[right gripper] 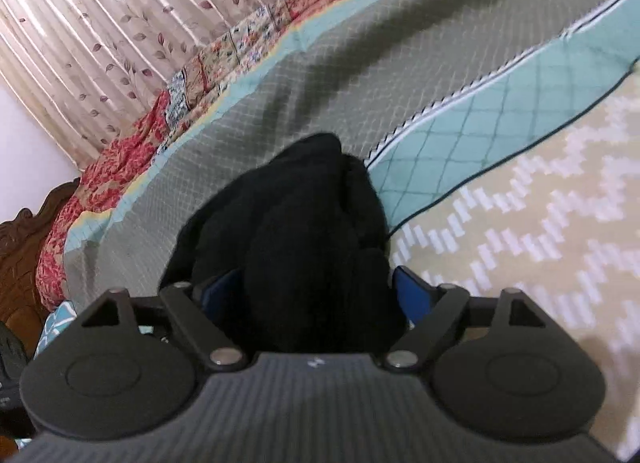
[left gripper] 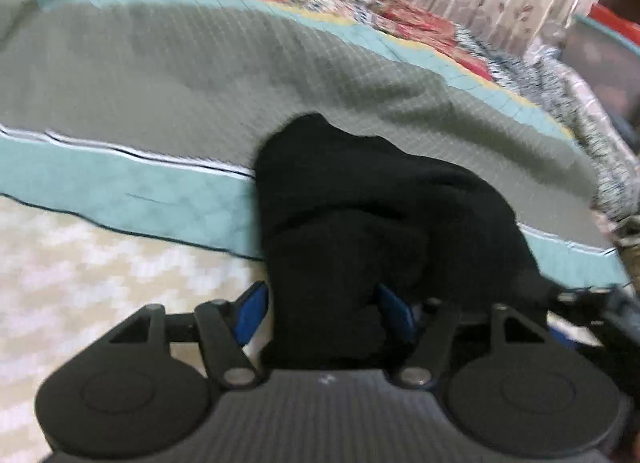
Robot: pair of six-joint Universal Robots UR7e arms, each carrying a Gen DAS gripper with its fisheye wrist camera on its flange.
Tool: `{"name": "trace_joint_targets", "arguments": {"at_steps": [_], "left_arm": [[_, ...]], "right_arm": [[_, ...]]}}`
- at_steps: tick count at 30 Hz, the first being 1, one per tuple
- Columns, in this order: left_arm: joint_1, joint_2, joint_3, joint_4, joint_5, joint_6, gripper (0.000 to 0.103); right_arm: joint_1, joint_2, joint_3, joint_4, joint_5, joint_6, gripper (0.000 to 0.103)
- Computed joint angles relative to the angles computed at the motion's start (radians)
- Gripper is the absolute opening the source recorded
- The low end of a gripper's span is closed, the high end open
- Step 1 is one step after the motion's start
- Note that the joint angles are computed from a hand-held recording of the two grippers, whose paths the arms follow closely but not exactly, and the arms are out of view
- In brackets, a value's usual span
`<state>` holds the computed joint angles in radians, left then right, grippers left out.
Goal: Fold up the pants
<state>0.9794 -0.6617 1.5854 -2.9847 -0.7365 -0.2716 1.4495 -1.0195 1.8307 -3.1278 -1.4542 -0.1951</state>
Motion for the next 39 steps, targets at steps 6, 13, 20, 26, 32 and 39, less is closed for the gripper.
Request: {"name": "trace_joint_targets", "arguments": {"at_steps": [6, 13, 20, 26, 32, 39], "left_arm": [[-0.113, -0.140, 0.213, 0.086, 0.094, -0.129, 0.064], [-0.264, -0.303, 0.430, 0.360, 0.165, -0.408, 0.077], [-0.369, -0.413, 0.535, 0.578, 0.146, -0.652, 0.088], [-0.457, -0.459, 0.609, 0.631, 0.133, -0.746, 0.103], [-0.512, -0.482, 0.626, 0.723, 0.115, -0.822, 0.103], [-0.547, -0.492, 0.622, 0.805, 0.124, -0.867, 0.103]], "right_arm": [[0.001, -0.139, 0.186, -0.042, -0.022, -0.072, 0.086], [0.050, -0.297, 0.393, -0.057, -0.119, -0.149, 0.087], [0.065, -0.436, 0.566, -0.059, -0.176, -0.087, 0.092], [0.099, -0.533, 0.609, 0.040, -0.262, -0.021, 0.095], [0.114, -0.593, 0.654, 0.050, -0.268, -0.020, 0.097], [0.124, -0.617, 0.674, 0.072, -0.269, -0.026, 0.097]]}}
